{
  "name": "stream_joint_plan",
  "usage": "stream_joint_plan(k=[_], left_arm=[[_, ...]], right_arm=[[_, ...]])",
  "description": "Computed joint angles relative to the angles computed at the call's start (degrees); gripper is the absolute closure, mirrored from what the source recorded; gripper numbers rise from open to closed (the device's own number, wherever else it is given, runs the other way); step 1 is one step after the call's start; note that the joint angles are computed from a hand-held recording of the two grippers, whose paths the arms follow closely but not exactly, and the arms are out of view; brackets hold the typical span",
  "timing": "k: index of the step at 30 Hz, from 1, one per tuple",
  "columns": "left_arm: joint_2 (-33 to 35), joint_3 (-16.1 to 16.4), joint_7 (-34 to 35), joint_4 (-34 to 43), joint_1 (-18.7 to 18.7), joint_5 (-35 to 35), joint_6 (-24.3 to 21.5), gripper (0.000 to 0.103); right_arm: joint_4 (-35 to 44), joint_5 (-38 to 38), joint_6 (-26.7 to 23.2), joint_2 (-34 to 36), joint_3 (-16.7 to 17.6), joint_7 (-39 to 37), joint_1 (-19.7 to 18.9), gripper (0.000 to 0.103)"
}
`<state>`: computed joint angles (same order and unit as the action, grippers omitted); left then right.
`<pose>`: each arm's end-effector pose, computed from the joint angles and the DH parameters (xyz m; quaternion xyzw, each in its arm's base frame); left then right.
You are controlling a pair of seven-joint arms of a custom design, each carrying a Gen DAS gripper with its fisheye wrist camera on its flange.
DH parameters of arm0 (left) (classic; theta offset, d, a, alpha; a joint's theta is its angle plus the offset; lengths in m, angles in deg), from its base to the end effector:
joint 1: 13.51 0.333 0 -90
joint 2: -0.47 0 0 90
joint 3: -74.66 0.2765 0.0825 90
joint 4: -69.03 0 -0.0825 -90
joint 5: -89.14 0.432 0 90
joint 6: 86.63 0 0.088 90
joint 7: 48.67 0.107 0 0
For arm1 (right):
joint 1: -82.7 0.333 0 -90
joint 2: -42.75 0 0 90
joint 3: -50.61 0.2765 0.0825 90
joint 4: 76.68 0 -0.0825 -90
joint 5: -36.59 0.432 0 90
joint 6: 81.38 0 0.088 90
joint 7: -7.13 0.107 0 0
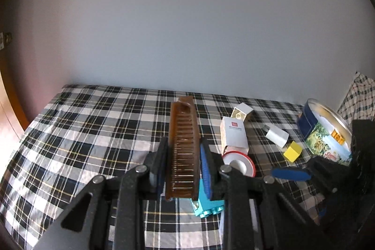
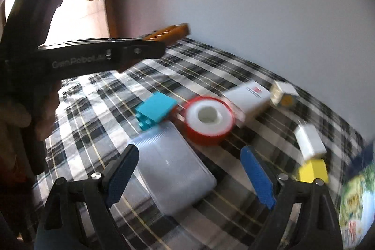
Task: Organize rigid objects
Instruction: 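Move the left tool to the brown comb and grasp it, then grasp the clear plastic box with the right tool while the left tool holds the comb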
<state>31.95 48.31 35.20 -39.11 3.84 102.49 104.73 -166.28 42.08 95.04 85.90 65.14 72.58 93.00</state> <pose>0.6902 -0.1027 0.2912 -0.5852 0.6609 -0.4053 0.2379 0.7079 0.2805 0.2411 -0.8221 0.4175 -0.2037 0.3292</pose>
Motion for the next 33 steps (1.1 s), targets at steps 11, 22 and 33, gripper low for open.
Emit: stream_joint_plan(k=[11,22,33], left_arm=[[-0.31,1.49,-0.09,0.03,-1.55,-1.39,-0.31,0.079],[-0.08,5.71,-1.19,0.22,-6.08,-2.86,2.75,0.079],[-0.73,13.67,-4.54,-1.00,-15.95,-4.24,10.65,0.079]], right_arm=[[2.82,5.00,-10.41,0.99,1.43,-6.80,-0.53,0.046],[-4.92,17.53,3.62,-1.31,12.89,-13.16,-11.67,0.046],[-11.40,12.60,23.51,-3.34,15.48,-3.11,-16.32,0.046]])
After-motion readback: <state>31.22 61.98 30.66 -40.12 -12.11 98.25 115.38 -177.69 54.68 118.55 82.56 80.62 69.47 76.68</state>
